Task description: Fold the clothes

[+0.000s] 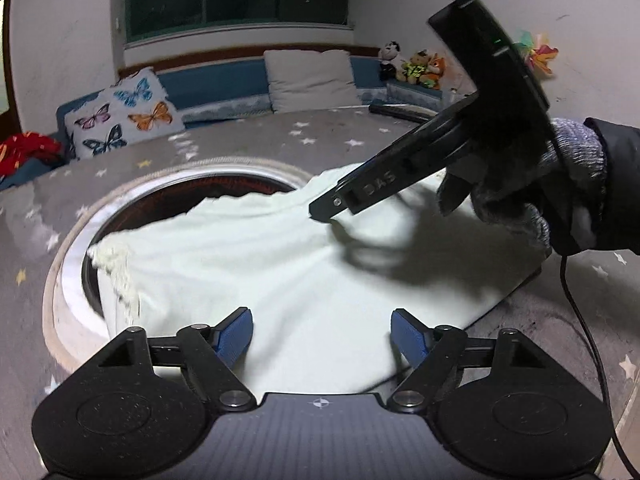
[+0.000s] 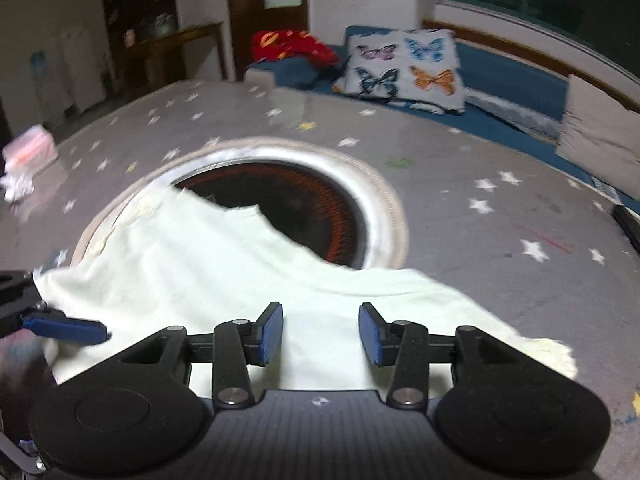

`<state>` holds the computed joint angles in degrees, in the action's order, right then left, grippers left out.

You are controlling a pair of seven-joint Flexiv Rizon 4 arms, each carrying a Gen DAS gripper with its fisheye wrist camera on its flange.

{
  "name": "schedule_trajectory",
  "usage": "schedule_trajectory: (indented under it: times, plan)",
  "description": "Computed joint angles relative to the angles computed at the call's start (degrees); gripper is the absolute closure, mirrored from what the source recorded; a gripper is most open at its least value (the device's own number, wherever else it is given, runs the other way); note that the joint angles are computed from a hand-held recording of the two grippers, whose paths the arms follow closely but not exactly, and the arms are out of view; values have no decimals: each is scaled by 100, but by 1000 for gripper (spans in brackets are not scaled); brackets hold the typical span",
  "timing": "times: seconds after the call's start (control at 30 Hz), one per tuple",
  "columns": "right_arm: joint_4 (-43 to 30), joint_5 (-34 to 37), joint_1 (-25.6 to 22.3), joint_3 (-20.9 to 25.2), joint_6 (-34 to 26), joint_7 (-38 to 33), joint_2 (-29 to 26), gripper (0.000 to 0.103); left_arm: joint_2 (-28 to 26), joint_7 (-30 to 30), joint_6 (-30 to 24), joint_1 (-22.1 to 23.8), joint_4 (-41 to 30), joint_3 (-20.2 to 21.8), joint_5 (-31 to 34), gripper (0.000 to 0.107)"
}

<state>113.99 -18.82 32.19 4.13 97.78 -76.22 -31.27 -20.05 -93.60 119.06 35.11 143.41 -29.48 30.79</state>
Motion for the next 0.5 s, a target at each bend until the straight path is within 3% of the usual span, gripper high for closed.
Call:
schedule_trajectory:
  times: [0.2,0.37,0.43,0.5]
  plan:
    - [-226,129,1136,-1175,196,192,-318,54,31,-117,78,169,160,24,97,20]
    - [-513,272,1475,-1527,87,338,-478,53,147,-192,224,310,278,57,212,15]
    - [-563,256,1316,-1319,23,365,-435,53,233,-283,368,292,312,181,263,13]
    - [-617,134,937,-828,-33,267,-398,54,302,-419,492,290,310,326,382,9]
